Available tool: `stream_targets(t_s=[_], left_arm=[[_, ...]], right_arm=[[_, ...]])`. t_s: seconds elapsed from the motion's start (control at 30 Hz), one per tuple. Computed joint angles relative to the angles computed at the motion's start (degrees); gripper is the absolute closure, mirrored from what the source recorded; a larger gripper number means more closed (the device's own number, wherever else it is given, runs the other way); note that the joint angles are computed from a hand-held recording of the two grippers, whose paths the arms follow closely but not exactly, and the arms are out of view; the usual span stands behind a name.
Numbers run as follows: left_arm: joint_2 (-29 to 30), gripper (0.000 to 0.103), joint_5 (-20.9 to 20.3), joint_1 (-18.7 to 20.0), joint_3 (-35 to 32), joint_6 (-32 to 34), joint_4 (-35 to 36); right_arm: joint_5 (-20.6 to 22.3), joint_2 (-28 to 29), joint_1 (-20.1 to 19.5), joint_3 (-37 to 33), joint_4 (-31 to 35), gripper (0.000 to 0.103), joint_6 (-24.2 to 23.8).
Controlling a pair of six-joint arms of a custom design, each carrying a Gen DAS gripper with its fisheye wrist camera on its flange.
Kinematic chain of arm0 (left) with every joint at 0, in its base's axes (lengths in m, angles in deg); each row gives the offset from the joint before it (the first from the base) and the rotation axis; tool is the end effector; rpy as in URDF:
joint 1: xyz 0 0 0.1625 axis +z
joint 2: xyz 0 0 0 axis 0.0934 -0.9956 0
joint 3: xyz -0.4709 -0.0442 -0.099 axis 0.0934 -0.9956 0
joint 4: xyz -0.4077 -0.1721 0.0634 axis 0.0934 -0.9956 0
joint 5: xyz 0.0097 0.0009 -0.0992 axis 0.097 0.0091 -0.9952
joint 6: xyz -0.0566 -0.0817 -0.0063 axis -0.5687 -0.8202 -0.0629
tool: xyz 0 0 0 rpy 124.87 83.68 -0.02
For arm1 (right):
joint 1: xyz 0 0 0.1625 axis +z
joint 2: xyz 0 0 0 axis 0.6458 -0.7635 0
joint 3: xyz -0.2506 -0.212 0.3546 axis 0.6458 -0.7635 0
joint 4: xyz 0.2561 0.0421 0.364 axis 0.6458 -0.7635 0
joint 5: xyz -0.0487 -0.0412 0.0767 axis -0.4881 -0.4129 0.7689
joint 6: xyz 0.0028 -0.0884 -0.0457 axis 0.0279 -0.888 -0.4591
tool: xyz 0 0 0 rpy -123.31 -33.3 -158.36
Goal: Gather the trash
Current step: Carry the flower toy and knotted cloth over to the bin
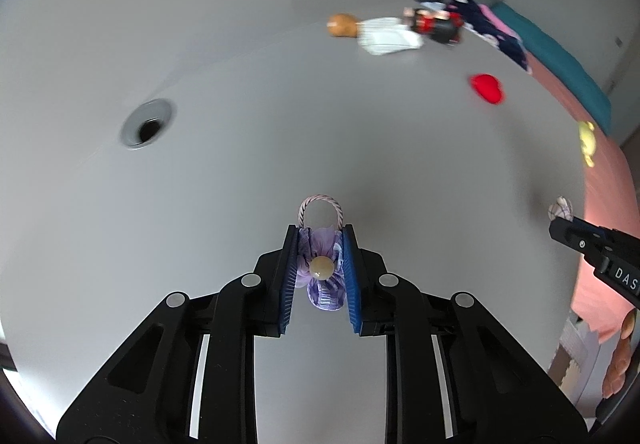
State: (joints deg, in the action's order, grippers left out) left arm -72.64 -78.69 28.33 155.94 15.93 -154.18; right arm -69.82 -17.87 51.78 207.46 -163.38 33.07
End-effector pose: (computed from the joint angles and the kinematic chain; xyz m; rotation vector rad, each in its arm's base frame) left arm -0.2260 -0.4046 0.0747 -0.0951 2.2834 -0.7795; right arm 0.1072 -0.4868 0.1634 0.7017 -2.4799 0.3581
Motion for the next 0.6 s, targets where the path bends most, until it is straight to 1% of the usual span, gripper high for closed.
stream_targets(t_s=[0.07, 0.23, 0.37, 0.6], left_arm=[[1.90, 0.082, -0.41, -0.75, -0.96, 1.12, -1.46], [8.05, 0.082, -2.16, -2.78, -4.47, 6.58, -6.61], [12.44, 0.082, -3.71, -4.19, -7.66, 10.22, -8.87], [20.56, 0.082, -6.72, -5.60, -14.97, 18.26, -12.36]], right_arm=[[0.75, -2.09, -0.98, 0.41, 0.30, 0.083, -0.23], [2.60, -7.78, -4.42, 1.26, 1.40, 0.083, -1.03], [4.19, -11.88, -7.56, 1.51, 2.65, 0.083, -1.34], [7.36, -19.58, -14.17, 1.79, 5.29, 0.083, -2.62]])
